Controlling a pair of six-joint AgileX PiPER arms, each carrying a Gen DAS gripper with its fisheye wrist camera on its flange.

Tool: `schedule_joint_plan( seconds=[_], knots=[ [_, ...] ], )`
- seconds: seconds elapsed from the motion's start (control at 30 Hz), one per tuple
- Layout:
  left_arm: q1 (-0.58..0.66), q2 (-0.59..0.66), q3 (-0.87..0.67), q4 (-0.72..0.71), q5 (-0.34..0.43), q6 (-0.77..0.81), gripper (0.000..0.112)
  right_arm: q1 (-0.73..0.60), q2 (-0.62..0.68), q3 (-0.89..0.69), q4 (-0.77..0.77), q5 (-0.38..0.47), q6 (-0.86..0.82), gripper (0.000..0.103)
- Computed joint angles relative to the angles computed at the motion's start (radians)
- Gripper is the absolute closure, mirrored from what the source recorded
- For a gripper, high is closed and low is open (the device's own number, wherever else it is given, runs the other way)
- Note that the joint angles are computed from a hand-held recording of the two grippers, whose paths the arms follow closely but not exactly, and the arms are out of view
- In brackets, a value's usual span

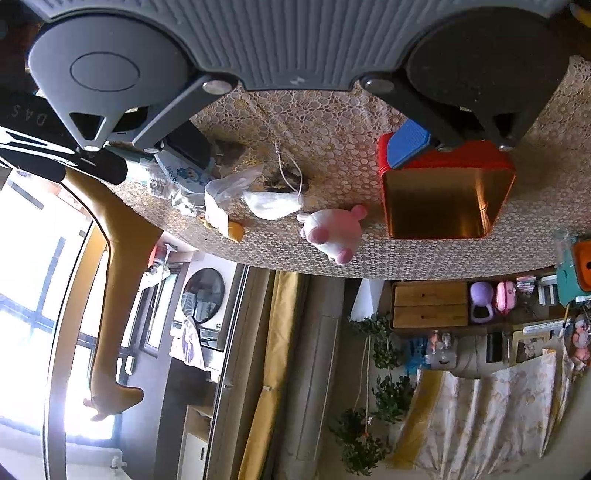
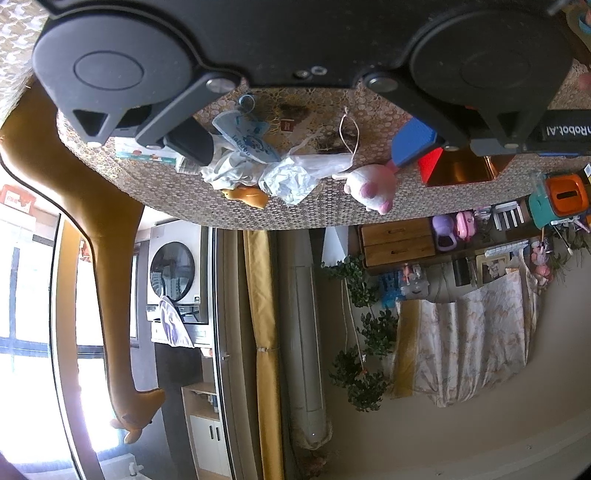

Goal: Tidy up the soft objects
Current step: 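Move the left tool to the clear plastic bag while the right tool reaches the blue printed packet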

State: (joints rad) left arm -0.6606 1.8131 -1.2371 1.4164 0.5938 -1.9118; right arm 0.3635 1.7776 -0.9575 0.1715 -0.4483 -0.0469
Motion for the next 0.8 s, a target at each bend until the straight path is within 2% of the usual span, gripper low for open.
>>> schedule_joint_plan(
  seconds=[0.1, 0.3, 0.4, 0.47, 0.57, 0.7, 0.77, 0.8],
  knots=[
    [0.014, 0.03, -0.049, -0.052, -0.01, 0.076, 0.009, -0.015, 0.018, -0.03, -0.047, 0.024, 0.047, 0.0],
    [0.042, 0.117, -0.175, -0.16, -0.018, 0.248, 0.009, -0.057, 0.077, -0.097, -0.256, 0.057, 0.214, 0.002],
    [0.061, 0.157, -0.236, -0.163, -0.038, 0.267, 0.009, -0.081, 0.115, -0.154, -0.357, 0.096, 0.296, 0.002],
    [0.076, 0.184, -0.284, -0.162, -0.061, 0.278, 0.009, -0.093, 0.139, -0.195, -0.378, 0.124, 0.306, 0.002],
    [0.089, 0.245, -0.398, -0.211, -0.069, 0.378, 0.009, -0.119, 0.176, -0.251, -0.397, 0.146, 0.315, 0.003],
    [0.107, 0.355, -0.6, -0.391, -0.068, 0.623, 0.009, -0.148, 0.242, -0.36, -0.479, 0.229, 0.369, 0.009],
    [0.112, 0.433, -0.736, -0.505, -0.044, 0.776, 0.009, -0.155, 0.283, -0.419, -0.49, 0.27, 0.349, 0.013],
    [0.114, 0.483, -0.823, -0.57, -0.016, 0.858, 0.009, -0.159, 0.305, -0.455, -0.551, 0.296, 0.394, 0.016]
  ],
)
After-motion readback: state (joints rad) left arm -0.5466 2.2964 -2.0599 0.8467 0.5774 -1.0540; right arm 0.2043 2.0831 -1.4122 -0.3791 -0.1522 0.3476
